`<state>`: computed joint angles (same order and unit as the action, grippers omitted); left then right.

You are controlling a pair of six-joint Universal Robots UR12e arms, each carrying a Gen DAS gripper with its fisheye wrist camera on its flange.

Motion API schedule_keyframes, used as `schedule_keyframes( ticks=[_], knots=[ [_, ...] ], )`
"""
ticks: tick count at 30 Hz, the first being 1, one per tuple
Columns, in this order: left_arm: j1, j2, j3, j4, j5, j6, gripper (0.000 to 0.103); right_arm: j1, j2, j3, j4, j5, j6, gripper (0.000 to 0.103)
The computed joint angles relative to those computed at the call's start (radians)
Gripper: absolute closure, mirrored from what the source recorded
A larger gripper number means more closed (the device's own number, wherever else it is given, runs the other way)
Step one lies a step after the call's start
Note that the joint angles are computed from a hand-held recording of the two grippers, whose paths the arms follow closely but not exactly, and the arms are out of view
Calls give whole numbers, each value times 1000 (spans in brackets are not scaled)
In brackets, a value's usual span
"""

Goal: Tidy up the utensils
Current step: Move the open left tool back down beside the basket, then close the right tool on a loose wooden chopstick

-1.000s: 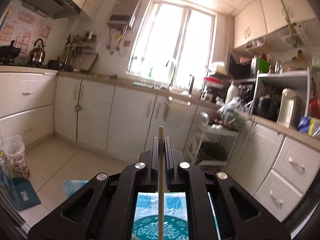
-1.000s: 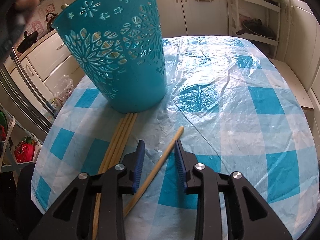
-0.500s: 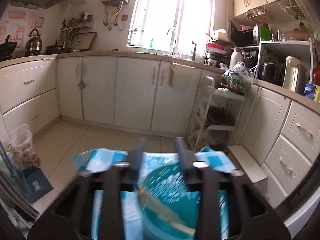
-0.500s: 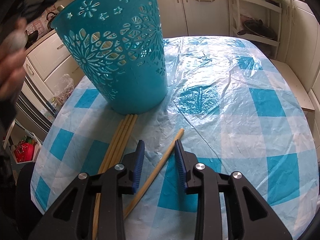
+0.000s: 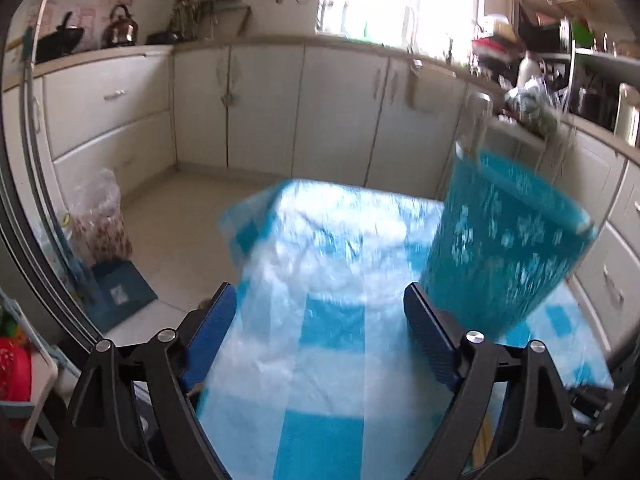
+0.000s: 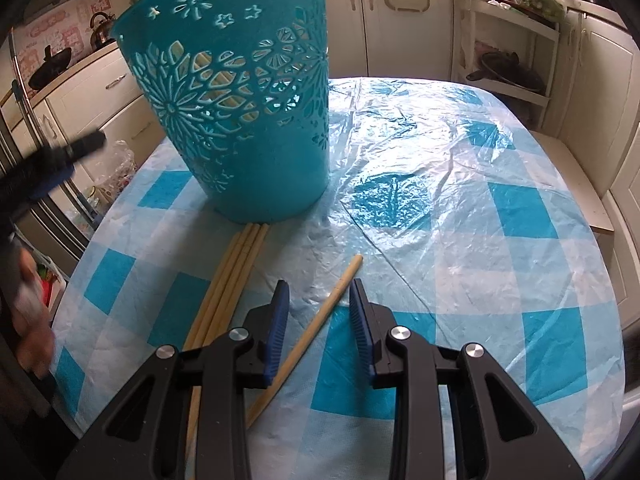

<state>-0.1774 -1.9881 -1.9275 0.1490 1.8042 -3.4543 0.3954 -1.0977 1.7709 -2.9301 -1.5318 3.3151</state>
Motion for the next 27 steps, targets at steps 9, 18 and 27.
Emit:
schedule_keyframes(
  ticks=[9,18,27],
  knots=[
    [-6,-16,4,-34,-57,34,10,16,5,-19,33,-56,5,72],
    [2,-18,13,-71,-83,15,8,12,-5,-27,98,-42,-65,92],
    [5,-21,31,-142,-92,11,8,21,-2,-48,146,-56,-114,93]
  ],
)
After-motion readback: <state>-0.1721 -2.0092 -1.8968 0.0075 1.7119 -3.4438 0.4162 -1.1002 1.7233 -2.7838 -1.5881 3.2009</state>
